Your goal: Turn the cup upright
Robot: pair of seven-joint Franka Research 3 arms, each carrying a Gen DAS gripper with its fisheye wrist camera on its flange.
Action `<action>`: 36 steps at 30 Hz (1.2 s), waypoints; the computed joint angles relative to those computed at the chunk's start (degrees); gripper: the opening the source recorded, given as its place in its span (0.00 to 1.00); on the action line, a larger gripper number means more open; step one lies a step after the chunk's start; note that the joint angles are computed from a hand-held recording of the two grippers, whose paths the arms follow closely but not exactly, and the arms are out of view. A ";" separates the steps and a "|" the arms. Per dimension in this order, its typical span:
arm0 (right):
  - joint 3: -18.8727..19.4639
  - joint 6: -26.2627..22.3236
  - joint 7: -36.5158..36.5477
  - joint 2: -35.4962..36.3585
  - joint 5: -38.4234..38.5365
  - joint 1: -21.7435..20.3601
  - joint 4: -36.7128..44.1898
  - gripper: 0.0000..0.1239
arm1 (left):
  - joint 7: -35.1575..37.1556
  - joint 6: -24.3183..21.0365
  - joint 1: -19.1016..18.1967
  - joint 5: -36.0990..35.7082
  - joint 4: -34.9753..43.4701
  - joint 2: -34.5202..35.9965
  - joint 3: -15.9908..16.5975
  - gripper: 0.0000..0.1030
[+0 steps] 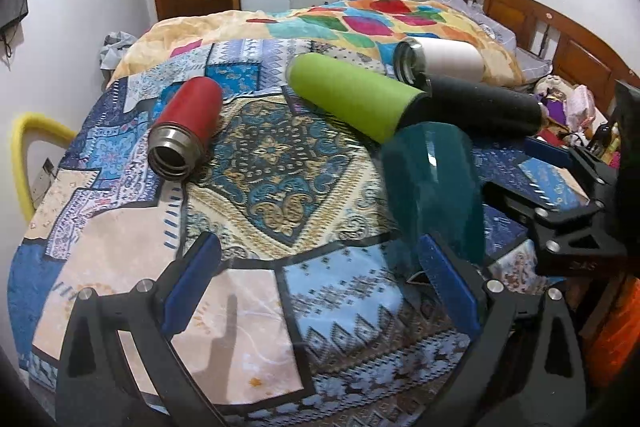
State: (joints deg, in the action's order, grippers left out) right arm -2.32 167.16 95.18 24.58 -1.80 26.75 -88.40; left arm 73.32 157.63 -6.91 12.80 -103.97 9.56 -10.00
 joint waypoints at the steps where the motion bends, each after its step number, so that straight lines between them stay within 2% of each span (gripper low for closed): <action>1: -0.25 -0.38 0.12 0.36 -0.27 0.21 0.59 0.83 | 0.68 0.71 0.07 -0.61 -0.45 -0.17 -0.36 0.98; 8: -2.57 -1.66 1.95 0.53 -4.14 1.97 1.31 0.83 | 2.52 2.36 -0.46 -3.20 -0.81 0.11 -1.33 0.98; 11: -1.82 -1.77 2.22 -0.25 -4.02 1.30 0.93 0.83 | -2.19 2.33 -2.09 2.78 -0.97 -0.32 0.54 0.98; 15: -2.07 -0.75 2.82 -1.31 -5.36 1.92 0.83 0.83 | -8.28 3.96 -2.50 9.49 -3.06 -2.46 2.02 0.98; 17: -3.32 -0.56 4.48 -1.24 -7.44 3.41 1.52 0.83 | -12.12 5.02 -2.28 13.37 -4.17 -3.66 2.74 0.98; 23: -0.79 -2.08 2.44 0.74 -7.30 3.75 4.99 0.83 | -25.40 8.37 -0.22 24.51 -7.32 -7.04 3.87 0.98; 27: 2.00 -7.08 -0.97 4.60 -4.36 3.01 10.45 0.83 | -31.10 10.30 1.66 29.34 -9.41 -8.65 3.64 0.98; 33: 3.52 -14.93 -3.72 9.75 -0.55 2.45 18.60 0.81 | -32.47 13.03 3.59 29.97 -12.10 -9.93 2.94 0.98; 36: 4.52 -18.48 -4.94 11.48 1.89 1.70 21.88 0.75 | -32.28 13.85 3.99 29.66 -12.77 -9.97 2.62 0.98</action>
State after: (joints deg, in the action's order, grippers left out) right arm 2.20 148.68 90.24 36.06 0.09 28.45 -66.52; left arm 41.04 171.48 -2.92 42.46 -116.74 -0.41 -7.38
